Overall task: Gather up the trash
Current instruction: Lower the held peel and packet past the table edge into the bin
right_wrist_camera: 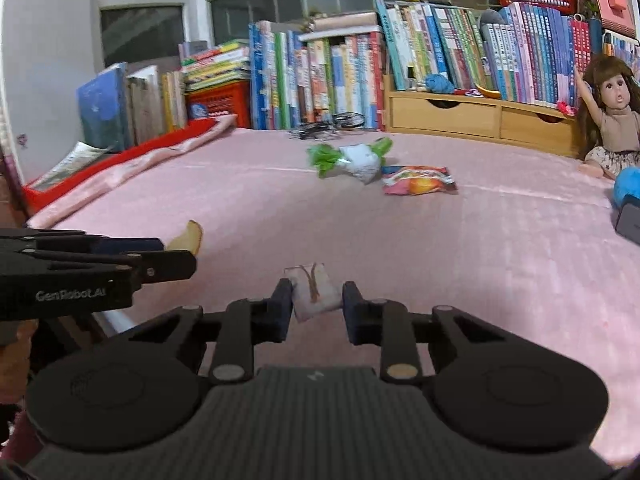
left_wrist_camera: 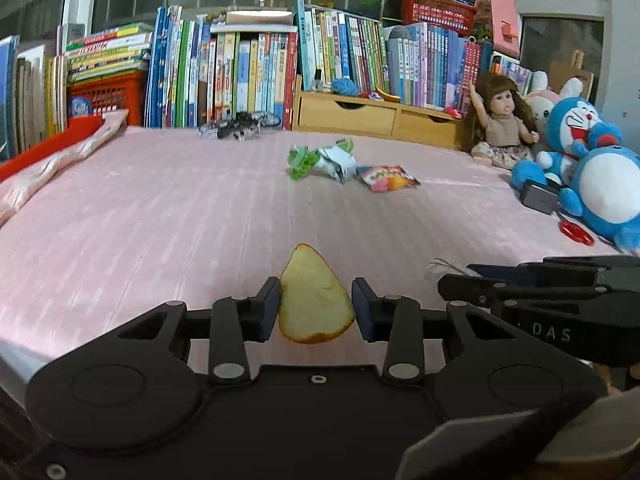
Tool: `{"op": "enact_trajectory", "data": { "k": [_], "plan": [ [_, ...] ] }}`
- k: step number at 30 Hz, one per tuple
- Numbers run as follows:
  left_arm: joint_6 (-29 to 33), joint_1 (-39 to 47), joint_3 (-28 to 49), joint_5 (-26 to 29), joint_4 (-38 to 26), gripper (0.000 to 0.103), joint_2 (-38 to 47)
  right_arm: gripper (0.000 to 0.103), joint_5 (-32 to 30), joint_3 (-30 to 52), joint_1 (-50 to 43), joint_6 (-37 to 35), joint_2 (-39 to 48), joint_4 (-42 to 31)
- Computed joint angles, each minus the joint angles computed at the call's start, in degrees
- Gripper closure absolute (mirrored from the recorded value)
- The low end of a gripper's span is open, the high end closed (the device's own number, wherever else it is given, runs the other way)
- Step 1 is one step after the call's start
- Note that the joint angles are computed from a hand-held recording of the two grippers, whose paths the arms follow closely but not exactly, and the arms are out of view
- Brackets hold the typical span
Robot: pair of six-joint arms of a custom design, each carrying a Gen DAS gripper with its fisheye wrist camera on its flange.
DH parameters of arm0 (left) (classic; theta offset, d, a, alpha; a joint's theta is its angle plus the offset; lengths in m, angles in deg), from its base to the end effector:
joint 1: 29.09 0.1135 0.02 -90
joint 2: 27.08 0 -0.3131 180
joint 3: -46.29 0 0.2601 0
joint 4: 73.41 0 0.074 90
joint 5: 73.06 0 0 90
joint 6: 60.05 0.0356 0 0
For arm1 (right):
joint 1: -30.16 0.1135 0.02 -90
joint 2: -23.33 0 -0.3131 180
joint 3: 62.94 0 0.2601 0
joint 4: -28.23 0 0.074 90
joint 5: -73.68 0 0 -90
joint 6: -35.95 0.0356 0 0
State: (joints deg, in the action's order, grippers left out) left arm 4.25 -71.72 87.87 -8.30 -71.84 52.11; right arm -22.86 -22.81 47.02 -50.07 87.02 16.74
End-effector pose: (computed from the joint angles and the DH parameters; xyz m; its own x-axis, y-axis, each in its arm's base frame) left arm 0.1966 -0.1603 0.1998 -0.5457 -0.0308 -0.8374 0.1357 0.9829 -0.1246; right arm 0.1990 0.0645 0.2274 -0.5745 -0.1020 -0.8121 -0.3383 0.9331 0.1221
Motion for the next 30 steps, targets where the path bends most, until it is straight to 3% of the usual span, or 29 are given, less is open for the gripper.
{"op": "enact_trajectory", "data": {
  "k": [8, 15, 20, 30],
  "plan": [
    [-8.33, -6.81, -5.13, 1.28, -13.26, 0.066, -11.70, 0.071, 4.88, -5.36, 10.10, 8.78, -17.18, -12.17],
    [-15.39, -12.59, -8.15, 1.97, -19.71, 0.066, -11.38, 0.071, 11.62, -9.01, 20.31, 19.72, -23.58, -19.79],
    [-18.89, -12.39, -11.04, 4.95, -17.03, 0.066, -5.05, 0.071, 14.20, -13.37, 26.06, 28.00, -20.00, -18.93],
    [-20.05, -10.41, -14.72, 10.76, -6.55, 0.066, 10.16, 0.070, 14.97, -19.67, 31.29, 36.74, -7.59, -8.24]
  ]
}}
